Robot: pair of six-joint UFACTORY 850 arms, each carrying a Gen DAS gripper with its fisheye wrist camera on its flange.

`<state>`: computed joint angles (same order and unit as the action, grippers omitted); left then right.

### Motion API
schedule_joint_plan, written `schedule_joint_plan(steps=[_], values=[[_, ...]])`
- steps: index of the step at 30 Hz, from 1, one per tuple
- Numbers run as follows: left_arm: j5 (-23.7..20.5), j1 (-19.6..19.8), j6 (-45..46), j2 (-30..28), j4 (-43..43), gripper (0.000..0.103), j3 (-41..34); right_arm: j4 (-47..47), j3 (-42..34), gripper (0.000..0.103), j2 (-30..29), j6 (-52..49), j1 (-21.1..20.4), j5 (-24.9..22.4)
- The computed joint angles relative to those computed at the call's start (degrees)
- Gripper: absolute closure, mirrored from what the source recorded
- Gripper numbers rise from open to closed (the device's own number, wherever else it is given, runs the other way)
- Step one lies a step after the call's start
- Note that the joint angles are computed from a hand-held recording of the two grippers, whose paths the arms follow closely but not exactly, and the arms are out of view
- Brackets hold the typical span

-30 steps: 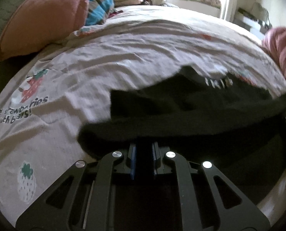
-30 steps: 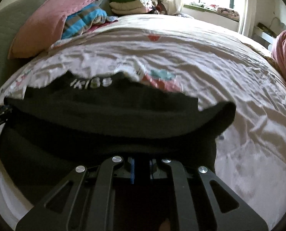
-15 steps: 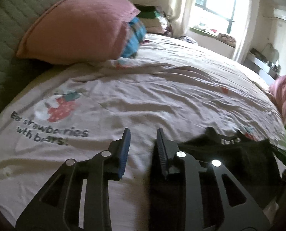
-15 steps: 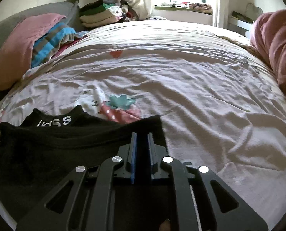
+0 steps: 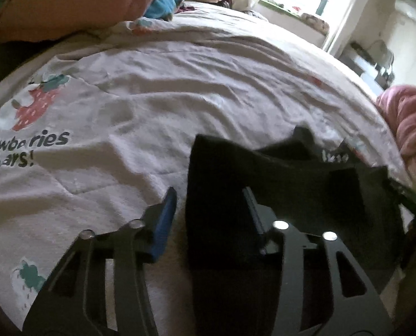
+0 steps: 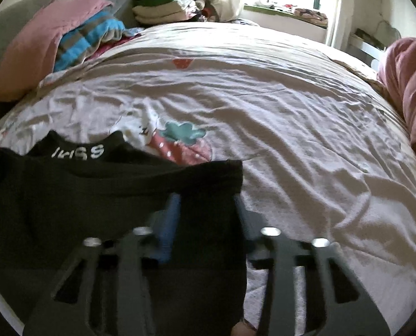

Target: Fold small clothes

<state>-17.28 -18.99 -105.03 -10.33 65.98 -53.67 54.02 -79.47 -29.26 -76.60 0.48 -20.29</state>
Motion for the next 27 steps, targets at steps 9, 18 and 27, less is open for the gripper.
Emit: schedule_joint_plan(steps=[9, 18, 27], values=[[-10.1, -4.0, -4.2, 2.5, 9.5, 0.1, -2.1, 18.4, -0.2, 0.095, 1.7, -10.2, -4.0, -6.3], [-11.6, -3.1, -2.7, -0.6, 8.4, 0.1, -3.4, 15.4, -2.4, 0.095, -1.3, -4.3, -3.3, -4.0], [-10.6, -2.6, 0.4, -2.2, 4.5, 0.097, -3.7, 12.2, -1.0, 0.094, -1.2, -2.8, -2.2, 0.3]])
